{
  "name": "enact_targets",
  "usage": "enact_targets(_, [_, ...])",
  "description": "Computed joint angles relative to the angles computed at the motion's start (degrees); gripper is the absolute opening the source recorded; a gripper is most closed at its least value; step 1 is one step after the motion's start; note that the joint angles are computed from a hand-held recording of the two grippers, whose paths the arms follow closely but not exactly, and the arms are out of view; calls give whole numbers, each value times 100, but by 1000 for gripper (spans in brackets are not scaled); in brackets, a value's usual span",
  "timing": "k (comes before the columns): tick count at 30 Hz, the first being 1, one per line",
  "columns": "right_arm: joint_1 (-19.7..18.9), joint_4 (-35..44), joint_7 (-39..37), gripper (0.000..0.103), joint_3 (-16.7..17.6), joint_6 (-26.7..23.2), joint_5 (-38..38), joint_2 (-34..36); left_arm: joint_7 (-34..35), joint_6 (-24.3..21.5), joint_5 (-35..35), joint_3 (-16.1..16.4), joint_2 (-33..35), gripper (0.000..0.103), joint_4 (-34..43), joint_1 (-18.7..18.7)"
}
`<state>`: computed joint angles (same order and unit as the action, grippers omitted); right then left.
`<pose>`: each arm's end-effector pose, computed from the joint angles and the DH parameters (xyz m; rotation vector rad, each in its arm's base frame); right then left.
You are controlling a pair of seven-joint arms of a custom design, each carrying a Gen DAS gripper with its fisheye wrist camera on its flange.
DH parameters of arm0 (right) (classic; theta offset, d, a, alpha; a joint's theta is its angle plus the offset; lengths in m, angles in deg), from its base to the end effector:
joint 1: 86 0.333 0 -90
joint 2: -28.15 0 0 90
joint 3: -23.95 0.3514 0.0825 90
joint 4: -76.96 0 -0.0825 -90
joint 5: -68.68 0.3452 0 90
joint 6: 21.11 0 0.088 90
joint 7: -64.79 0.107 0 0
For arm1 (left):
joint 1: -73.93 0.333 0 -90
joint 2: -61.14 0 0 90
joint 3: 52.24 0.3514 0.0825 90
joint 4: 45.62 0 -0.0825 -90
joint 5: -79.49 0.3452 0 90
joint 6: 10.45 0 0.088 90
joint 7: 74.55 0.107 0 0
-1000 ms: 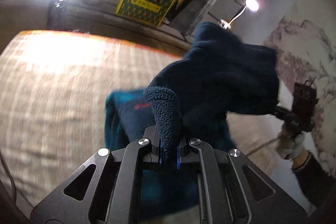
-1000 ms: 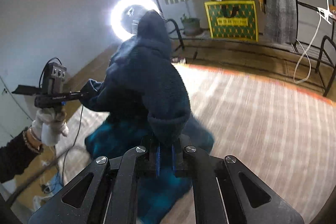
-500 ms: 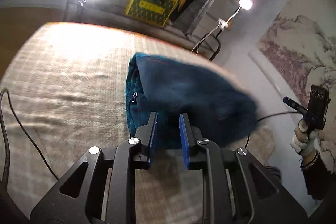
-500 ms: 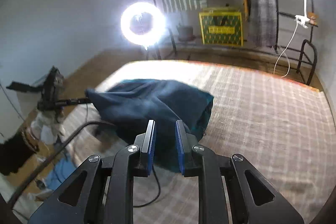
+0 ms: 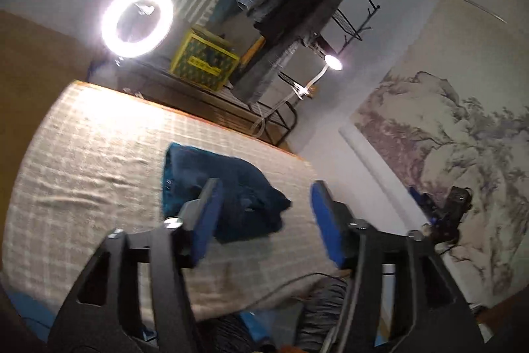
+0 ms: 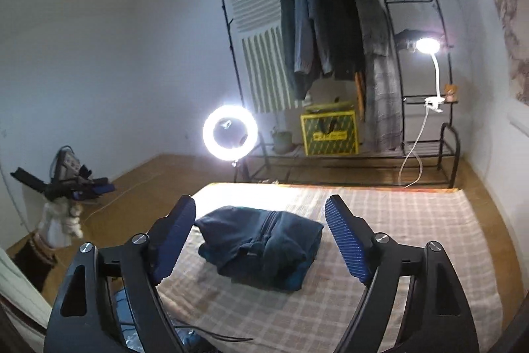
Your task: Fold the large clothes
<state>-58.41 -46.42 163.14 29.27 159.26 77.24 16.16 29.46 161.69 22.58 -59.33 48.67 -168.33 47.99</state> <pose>0.4159 0.2604 0.6874 -1.5792 1.1770 -0.4843 0.4333 -0.2176 0.6490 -1.9058 1.7589 -1.6605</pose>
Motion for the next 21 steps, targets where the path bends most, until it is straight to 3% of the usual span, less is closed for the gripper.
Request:
enact_targets(3, [-291,99,291,81,268,-152,-238,125,-204,-110,260,-81,280,63,173,96])
enact_targets(6, [-326,264,543,81,327,-415,-257,473,142,-231,-402,-89,838,63,484,118])
enact_targets(8, [-17,528,161,81,95,-676,678,953,364,-284,-1018,-193,1358,63,772,241])
enact_targets(11, [-111,861,-500,81,200,-1033,1881,1562,653,-465,-1648,-452,2052,63,1161,437])
enact_targets(13, [-235,981,-380,81,321,-1147,2071,1877,346,-465,-1372,-594,2557,63,1411,463])
enact_targets(15, [-601,1230,-879,81,705,-1272,3012,2267,-346,-496,-658,-556,2965,63,1609,379])
enact_targets(17, [-755,1352,-1131,81,910,-1231,3462,2497,-970,-510,-93,-480,3350,63,1825,264])
enact_targets(19, [-768,1453,-1136,81,951,-1187,3514,2682,-1564,-378,457,-331,3601,63,1939,77])
enact_targets(21, [-757,1611,-988,81,935,-1212,3383,2874,-1786,-313,647,-405,3784,63,2057,107])
